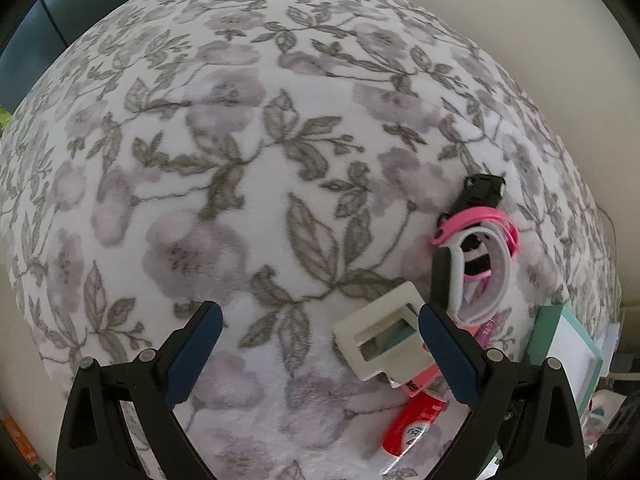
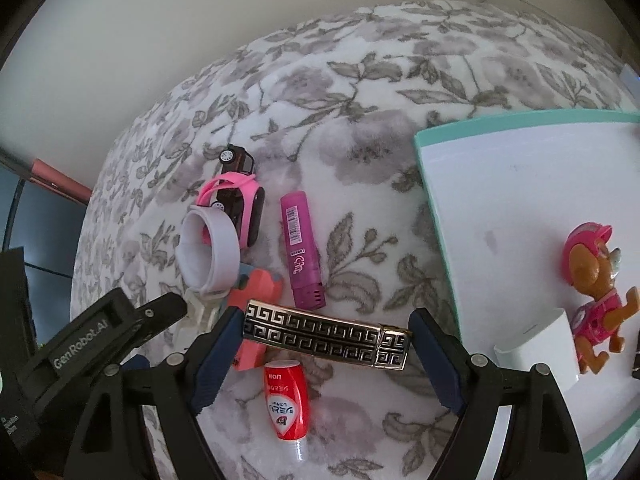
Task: Organize rigid objects
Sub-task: 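Close the left tool on the cream frame while the right tool grasps the gold Greek-key bar, then carry the cream frame with the left tool while the right tool carries the gold bar to the tray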
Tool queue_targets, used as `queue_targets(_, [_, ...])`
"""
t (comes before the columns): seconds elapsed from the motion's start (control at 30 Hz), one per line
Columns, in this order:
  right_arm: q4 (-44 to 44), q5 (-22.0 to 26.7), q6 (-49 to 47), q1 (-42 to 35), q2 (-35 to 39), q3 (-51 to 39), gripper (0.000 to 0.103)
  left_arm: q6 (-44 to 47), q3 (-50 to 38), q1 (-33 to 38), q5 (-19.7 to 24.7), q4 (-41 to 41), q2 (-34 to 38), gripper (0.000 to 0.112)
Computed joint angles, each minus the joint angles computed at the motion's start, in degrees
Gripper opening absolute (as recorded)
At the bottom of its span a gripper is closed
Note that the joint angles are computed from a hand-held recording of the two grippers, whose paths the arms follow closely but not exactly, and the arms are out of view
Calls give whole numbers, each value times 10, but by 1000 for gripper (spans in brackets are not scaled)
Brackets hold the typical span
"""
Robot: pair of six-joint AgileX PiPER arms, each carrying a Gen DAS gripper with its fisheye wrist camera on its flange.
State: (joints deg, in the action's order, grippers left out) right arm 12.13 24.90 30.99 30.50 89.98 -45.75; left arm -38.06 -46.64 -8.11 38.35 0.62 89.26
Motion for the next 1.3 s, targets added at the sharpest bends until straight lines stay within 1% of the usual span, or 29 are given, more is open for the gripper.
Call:
queue_targets(0.17, [-11,10,7,1,-2,-5,86,-22,-6,-37,-6,-5,8,99])
queue_targets(0.4, [9,11,-14,-4,-6,-2,86,-23,-6,-43,-32,-18,27,98])
queue_targets(0.5, [19,12,-26,-8,-8,0,86,-27,-8,-51,-35,-22,30,98])
queue_targets(0.6, [26,12,-35,-10,-9,1,86,7,7,-41,-44,-58,26,94])
queue_targets(0.63, [26,13,-36,-10,-9,0,86,37,15,-25,-49,-75,25,94])
queue_targets(0.7, [32,12,-40,-12,-10,1,86,56,29,-18,-57,-88,17,94])
queue_targets(0.77, [34,12,-40,-12,-11,2,86,70,35,-8,-52,-90,5,89])
queue_targets(0.8, [34,13,-39,-12,-11,2,86,82,41,-3,-49,-95,-6,85])
queue_targets(0.9, [25,17,-31,-10,-14,1,86,108,42,8,-38,-117,-15,84])
queue_targets(0.97, [3,22,-9,-8,-18,0,86,116,37,10,-31,-121,-15,81])
queue_targets(1.03, [1,25,-3,-12,-21,1,86,126,35,7,-29,-125,-13,69])
queue_targets(1.13, [26,24,-25,-22,-25,4,86,139,33,4,-30,-136,-7,63])
queue_targets(1.2, [23,26,-23,-22,-27,3,86,149,32,3,-31,-144,-5,60])
queue_targets(1.3, [18,28,-18,-21,-28,1,86,148,32,2,-33,-140,-4,60])
